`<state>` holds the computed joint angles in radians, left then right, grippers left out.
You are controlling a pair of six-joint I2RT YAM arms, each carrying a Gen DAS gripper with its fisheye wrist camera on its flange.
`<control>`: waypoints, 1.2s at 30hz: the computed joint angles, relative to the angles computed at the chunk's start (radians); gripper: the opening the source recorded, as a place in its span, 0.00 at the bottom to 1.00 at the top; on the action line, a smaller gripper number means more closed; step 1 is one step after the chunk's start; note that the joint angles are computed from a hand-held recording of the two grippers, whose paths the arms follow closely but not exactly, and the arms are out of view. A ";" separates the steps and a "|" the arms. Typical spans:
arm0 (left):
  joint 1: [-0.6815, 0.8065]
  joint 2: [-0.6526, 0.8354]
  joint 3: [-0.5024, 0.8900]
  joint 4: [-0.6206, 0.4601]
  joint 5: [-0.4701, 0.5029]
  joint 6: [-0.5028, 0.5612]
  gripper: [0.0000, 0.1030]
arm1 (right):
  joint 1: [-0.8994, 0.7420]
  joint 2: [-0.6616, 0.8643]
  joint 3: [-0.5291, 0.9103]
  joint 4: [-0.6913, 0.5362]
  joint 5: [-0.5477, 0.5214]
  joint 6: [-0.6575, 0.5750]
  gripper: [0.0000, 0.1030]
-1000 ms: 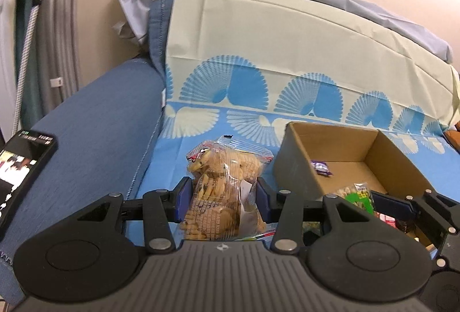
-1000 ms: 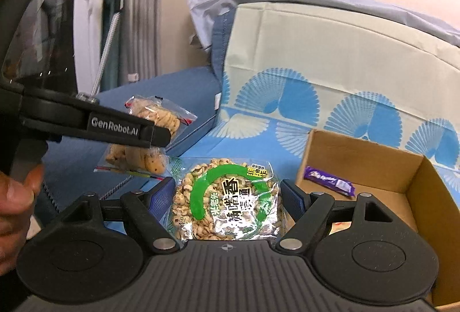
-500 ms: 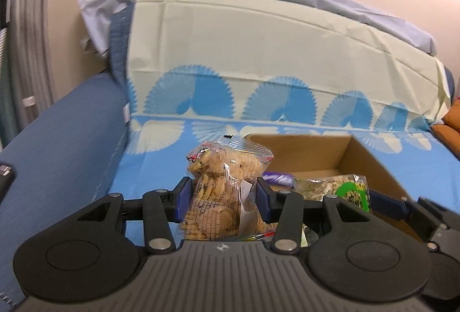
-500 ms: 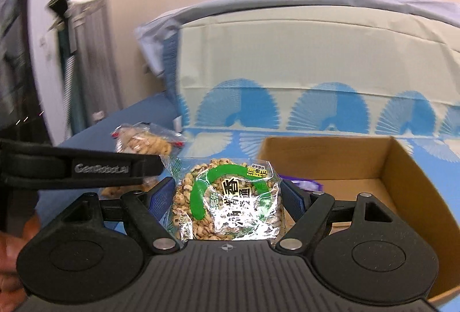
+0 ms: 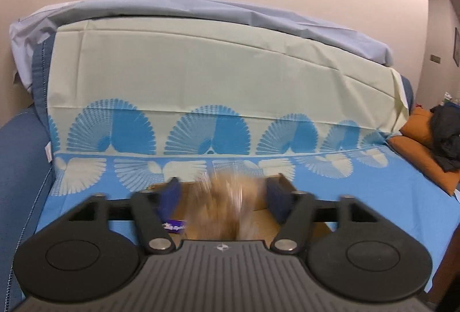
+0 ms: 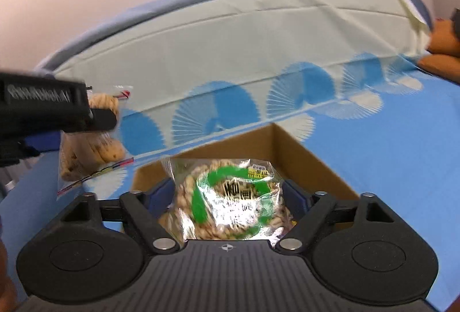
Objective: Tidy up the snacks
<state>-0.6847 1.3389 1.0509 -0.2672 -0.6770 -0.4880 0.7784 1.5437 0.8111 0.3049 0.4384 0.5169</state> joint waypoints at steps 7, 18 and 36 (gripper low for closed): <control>-0.079 -0.076 -0.065 -0.056 -0.078 -0.064 0.86 | -0.008 0.015 -0.001 0.004 -0.017 -0.004 0.98; -0.376 -0.281 -0.191 -0.226 -0.355 -0.203 0.99 | -0.013 -0.106 -0.071 -0.052 -0.017 -0.036 0.99; -0.581 -0.106 -0.199 -0.639 -0.296 -0.893 0.99 | -0.045 -0.574 -0.325 -0.349 -0.066 -0.138 0.99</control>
<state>-1.2662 1.2331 0.8521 -0.9064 -0.9733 -1.3812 0.7336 0.9699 0.4857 -0.0444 0.3725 0.3791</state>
